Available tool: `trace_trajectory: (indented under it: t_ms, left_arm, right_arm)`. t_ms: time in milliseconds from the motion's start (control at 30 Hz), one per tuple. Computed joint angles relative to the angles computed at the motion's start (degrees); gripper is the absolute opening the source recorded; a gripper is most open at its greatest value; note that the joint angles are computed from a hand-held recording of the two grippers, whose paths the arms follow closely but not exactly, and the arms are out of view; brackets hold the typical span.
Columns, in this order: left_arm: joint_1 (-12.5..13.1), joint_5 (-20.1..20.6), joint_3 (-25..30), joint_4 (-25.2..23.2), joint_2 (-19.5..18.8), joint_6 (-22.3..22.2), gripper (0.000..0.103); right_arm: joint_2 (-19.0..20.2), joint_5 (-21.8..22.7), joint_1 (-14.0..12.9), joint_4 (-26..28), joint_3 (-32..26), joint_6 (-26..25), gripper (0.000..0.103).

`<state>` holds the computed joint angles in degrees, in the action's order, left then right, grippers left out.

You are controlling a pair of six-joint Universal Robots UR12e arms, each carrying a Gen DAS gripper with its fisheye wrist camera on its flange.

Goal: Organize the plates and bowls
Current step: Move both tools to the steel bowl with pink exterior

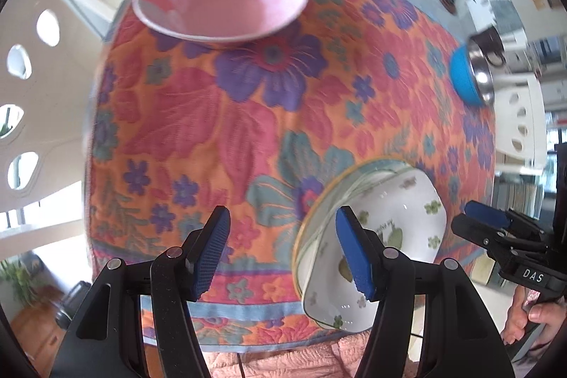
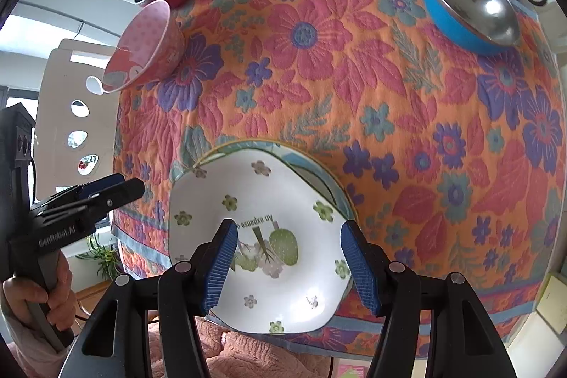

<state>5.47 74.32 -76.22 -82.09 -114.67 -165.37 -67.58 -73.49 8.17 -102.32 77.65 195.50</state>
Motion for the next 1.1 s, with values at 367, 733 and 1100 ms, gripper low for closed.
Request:
trace_trajectory:
  t_ms: [367, 733, 1100]
  left_arm:
    - [1.3, -0.9, 2.6, 1.6, -1.6, -5.6, 0.06]
    - [2.0, -0.2, 12.0, 3.1, -6.7, -9.1, 0.06]
    - [1.9, -0.5, 27.2, 1.5, -16.2, -11.8, 0.06]
  right_arm:
    - [5.4, 1.6, 0.7, 2.9, -9.1, -6.8, 0.059]
    - [13.7, 8.1, 0.9, 2.4, -23.6, -10.2, 0.059]
    - [22.8, 16.8, -0.5, -2.5, -35.3, -2.1, 0.059]
